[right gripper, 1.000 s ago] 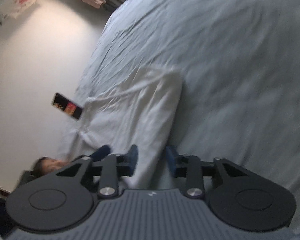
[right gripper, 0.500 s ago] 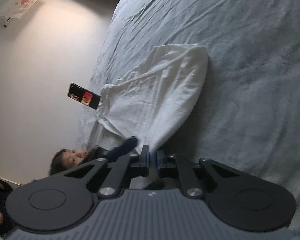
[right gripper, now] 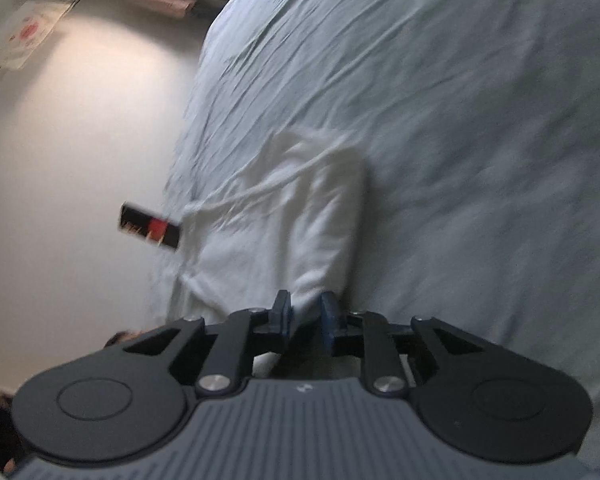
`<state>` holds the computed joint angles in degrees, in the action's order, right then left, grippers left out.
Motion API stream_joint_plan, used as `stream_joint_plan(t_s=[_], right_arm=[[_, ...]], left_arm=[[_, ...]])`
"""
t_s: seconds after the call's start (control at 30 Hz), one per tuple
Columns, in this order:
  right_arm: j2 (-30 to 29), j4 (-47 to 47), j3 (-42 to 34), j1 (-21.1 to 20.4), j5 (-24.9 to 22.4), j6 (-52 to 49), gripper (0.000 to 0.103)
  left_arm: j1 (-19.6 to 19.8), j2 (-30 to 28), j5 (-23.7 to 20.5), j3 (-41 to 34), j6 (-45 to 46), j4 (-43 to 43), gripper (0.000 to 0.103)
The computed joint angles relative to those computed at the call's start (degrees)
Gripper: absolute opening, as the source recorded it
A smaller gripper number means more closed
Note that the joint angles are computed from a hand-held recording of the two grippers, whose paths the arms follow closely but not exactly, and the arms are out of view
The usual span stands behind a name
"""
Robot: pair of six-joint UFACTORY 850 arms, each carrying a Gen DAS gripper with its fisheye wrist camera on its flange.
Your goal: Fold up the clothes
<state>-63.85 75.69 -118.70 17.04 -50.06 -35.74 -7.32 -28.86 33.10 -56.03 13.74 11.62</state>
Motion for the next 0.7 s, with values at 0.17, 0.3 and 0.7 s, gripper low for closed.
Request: stream_joint_plan(t_s=[0.17, 0.3, 0.7], right_arm=[[-2.22, 6.14, -2.42, 0.61, 7.65, -5.98, 0.022], [-2.52, 15.03, -1.26, 0.94, 12.22, -12.08, 0.014], [-0.65, 20.70, 2.11, -0.27, 13.72, -17.15, 0.009]], left_arm=[[-1.97, 0.10, 1.24, 0.90, 8.21, -8.99, 0.007], [-3.93, 0.86, 2.93, 2.29, 14.34, -17.33, 0.006], [-8.70, 1.55, 1.94, 0.55, 16.13, -30.67, 0.004]])
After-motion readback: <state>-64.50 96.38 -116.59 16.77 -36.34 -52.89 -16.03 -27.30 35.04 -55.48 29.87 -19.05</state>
